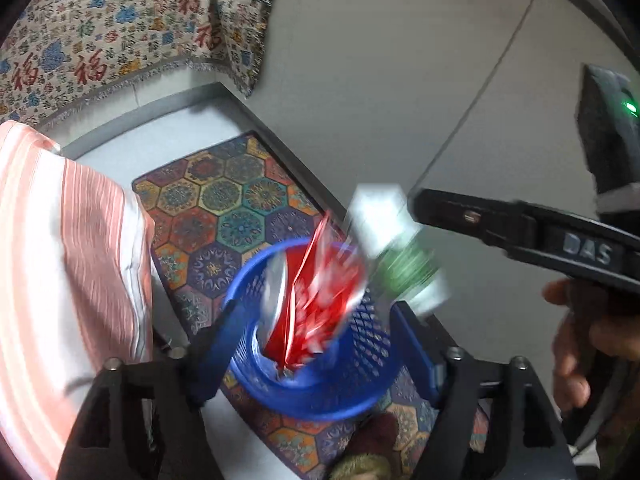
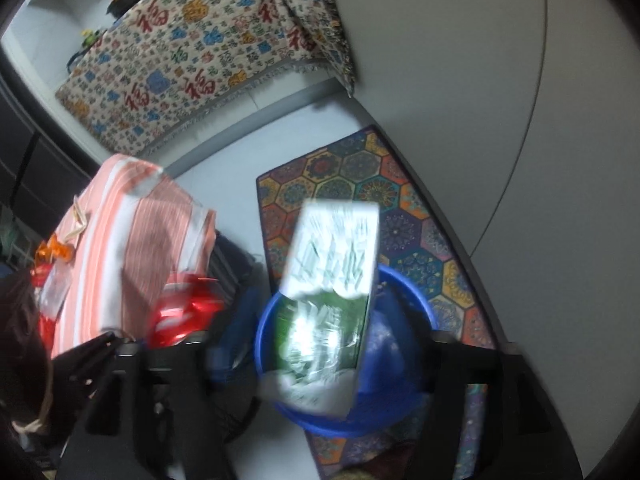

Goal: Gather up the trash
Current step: 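Carry the red can and milk carton over the blue wastebasket and release both, then return both tools to the table above the remaining trash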

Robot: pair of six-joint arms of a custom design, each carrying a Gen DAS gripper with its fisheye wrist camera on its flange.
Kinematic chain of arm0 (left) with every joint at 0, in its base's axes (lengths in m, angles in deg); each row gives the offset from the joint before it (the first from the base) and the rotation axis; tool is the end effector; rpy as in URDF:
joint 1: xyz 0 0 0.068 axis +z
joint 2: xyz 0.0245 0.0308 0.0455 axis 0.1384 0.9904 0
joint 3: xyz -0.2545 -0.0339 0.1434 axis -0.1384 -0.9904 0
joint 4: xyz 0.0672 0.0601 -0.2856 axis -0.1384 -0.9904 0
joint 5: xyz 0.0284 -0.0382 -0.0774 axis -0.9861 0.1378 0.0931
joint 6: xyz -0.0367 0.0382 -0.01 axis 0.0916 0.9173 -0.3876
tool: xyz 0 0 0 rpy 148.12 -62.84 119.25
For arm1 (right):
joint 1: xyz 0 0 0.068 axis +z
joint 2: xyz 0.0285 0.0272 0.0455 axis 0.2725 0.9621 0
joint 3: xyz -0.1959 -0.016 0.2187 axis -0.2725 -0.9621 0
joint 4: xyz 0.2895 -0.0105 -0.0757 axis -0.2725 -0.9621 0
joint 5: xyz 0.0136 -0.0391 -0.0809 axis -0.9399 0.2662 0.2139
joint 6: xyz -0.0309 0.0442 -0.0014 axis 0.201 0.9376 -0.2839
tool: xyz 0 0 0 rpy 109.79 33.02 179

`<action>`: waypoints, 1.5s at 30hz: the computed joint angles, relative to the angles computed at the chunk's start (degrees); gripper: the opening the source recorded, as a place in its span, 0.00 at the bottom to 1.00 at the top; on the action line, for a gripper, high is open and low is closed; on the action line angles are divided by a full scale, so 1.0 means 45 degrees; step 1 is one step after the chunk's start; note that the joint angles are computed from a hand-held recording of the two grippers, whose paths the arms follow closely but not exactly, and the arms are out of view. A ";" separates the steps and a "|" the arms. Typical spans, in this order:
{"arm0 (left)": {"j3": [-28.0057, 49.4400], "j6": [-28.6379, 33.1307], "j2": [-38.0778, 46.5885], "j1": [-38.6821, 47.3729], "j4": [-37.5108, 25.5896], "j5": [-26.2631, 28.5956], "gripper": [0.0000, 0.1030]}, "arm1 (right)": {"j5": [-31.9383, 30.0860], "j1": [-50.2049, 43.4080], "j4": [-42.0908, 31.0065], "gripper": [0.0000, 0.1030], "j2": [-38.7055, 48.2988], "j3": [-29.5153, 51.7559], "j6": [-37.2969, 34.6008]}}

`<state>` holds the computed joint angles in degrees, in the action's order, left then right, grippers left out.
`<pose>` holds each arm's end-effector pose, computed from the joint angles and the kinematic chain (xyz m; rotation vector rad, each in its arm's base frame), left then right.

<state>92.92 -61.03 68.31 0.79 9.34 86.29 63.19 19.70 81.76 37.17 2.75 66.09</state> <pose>0.2815 -0.0471 0.0665 0.4560 2.5706 -0.4362 0.2563 0.0236 0.0882 0.2567 2.5386 0.3736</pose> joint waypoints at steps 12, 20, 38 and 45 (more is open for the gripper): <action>-0.1843 0.4256 -0.7989 0.5491 -0.5545 0.4567 0.75 | 0.5062 0.3196 -0.2499 0.88 -0.8057 -0.1749 0.1092; 0.0217 1.5373 -0.6261 1.5525 -1.2008 0.6099 0.75 | 0.9883 1.0889 -0.2589 0.95 -0.5874 -0.0064 0.3654; 0.5193 1.2974 0.1648 1.9620 -0.6702 0.3398 0.81 | 0.7126 1.5085 -0.2715 0.99 0.6280 0.8327 0.3490; 0.5420 1.1667 0.2050 1.9232 -0.5840 0.2719 1.00 | 0.7028 1.4685 -0.4650 1.00 0.7087 1.0100 0.4282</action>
<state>117.31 -8.53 77.54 87.34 -16.94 98.52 94.82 85.78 60.83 69.06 48.20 85.36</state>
